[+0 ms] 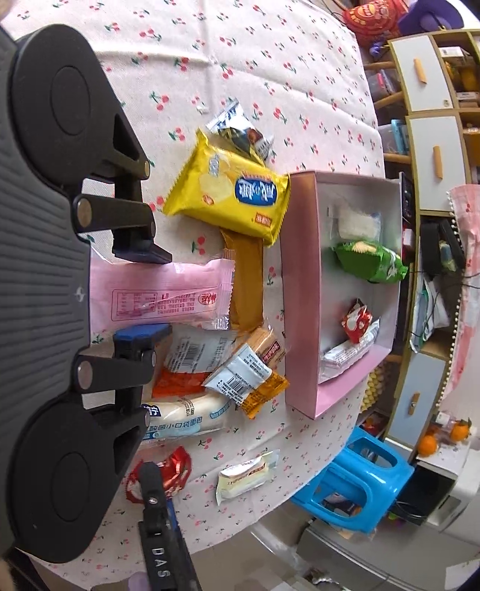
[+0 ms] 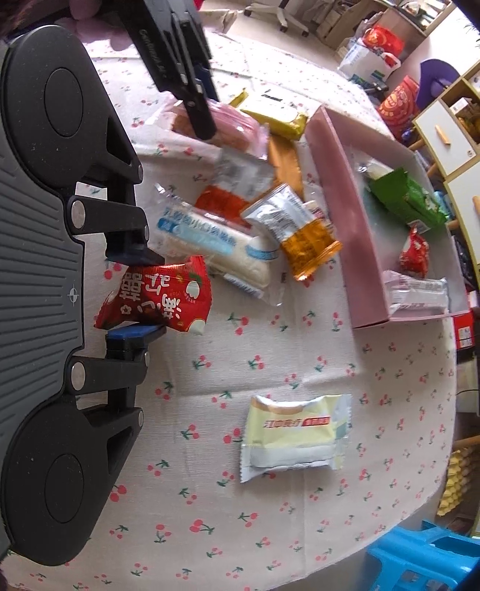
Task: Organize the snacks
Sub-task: 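Grasp the pink wrapped bar with left tool while right tool grasps red wrapper, then carry the pink bar and red wrapper into the pink box and open both tools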
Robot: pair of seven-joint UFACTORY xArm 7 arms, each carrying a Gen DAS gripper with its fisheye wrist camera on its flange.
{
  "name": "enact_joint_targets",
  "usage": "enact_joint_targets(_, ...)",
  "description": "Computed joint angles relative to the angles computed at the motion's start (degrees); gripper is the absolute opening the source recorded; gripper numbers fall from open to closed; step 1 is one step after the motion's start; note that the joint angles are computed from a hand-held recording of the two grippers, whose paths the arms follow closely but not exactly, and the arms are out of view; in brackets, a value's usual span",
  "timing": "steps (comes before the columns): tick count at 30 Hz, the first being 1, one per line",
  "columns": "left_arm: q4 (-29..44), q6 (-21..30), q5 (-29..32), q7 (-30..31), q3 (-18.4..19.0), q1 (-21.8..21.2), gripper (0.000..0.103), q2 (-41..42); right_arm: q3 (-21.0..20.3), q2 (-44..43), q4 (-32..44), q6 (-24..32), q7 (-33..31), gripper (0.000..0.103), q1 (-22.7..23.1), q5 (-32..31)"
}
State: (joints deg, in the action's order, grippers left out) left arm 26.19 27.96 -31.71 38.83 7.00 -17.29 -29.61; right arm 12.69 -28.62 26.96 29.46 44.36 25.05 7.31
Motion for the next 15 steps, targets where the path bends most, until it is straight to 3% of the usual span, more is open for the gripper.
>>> enact_joint_targets(15, 2.8, 3.3, -3.7, 1.9, 2.0, 0.8, 0.03, -0.6, -0.4, 3.4, 4.1, -4.2, 1.3, 0.03, -1.5, 0.0)
